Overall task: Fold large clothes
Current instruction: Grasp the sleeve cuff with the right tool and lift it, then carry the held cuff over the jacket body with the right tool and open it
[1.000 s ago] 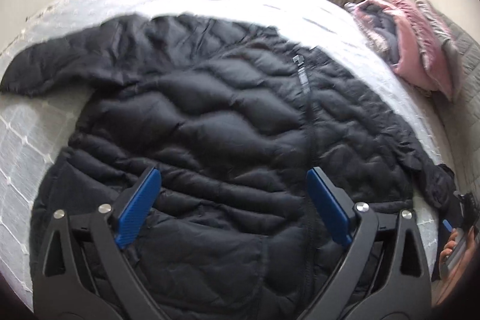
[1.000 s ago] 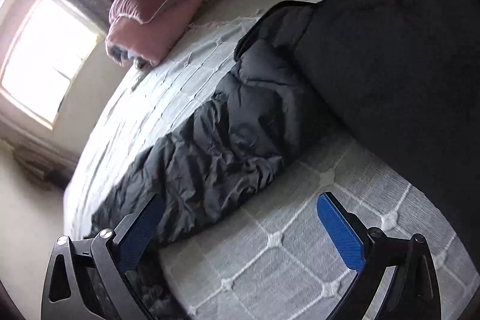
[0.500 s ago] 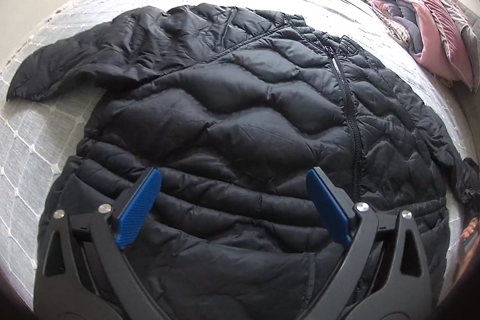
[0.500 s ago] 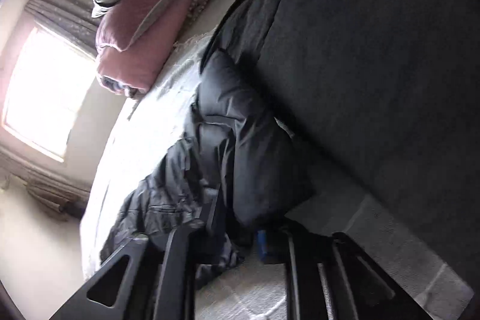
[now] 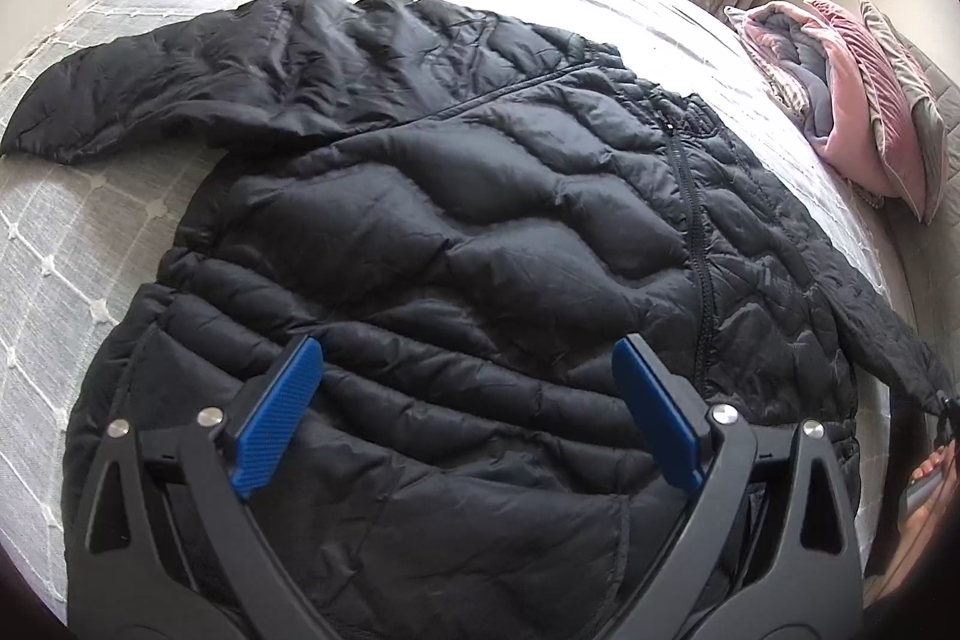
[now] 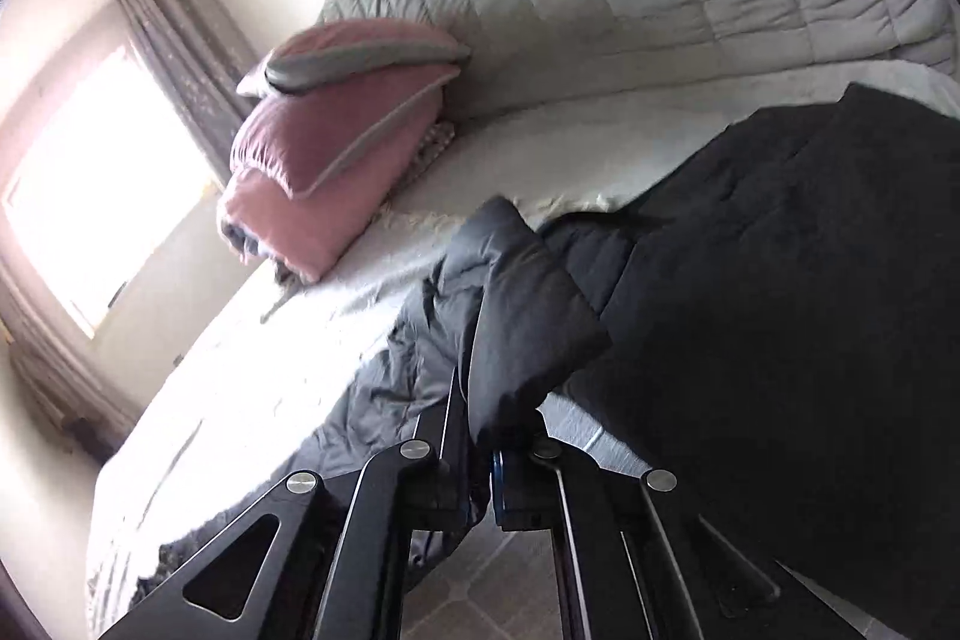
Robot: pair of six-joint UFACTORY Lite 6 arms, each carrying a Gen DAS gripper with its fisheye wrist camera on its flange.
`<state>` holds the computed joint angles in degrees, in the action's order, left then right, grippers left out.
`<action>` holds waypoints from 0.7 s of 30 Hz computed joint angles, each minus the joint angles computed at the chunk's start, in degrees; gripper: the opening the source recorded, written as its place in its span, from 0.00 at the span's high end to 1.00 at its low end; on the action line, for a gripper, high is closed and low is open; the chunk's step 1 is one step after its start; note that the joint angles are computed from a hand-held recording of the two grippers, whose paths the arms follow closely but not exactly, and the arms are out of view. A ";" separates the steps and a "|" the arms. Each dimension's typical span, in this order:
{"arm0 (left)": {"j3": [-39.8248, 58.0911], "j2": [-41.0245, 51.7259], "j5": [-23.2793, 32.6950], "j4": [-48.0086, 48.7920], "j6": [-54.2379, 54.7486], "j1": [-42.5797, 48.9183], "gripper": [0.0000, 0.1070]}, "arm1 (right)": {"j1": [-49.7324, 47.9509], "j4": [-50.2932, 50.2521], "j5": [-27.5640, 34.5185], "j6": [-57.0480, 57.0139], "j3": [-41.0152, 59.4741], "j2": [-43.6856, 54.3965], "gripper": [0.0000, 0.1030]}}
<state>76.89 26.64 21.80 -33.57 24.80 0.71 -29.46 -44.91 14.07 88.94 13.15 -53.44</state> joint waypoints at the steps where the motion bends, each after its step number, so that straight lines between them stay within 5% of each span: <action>1: 0.50 0.51 1.09 -1.12 0.57 0.49 0.09 | 2.21 -3.64 3.40 4.24 0.29 -2.18 0.96; 7: 2.89 2.01 5.59 -2.29 2.15 0.84 0.09 | 16.64 -12.18 15.91 13.73 4.93 -2.04 0.96; 10: 2.54 0.20 6.40 -4.18 5.28 1.38 0.09 | 33.27 -21.93 28.05 28.23 9.58 0.70 0.96; 15: 3.01 -1.97 2.54 7.89 -5.09 -0.30 0.09 | 62.07 -30.52 43.50 33.99 30.81 22.12 0.96; 21: 1.96 -1.80 3.55 0.77 2.58 3.32 0.09 | 68.32 -29.52 36.79 23.72 63.36 58.10 0.96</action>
<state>78.85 24.84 25.36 -32.80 27.38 4.04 38.85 -74.42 50.86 112.66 76.51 4.66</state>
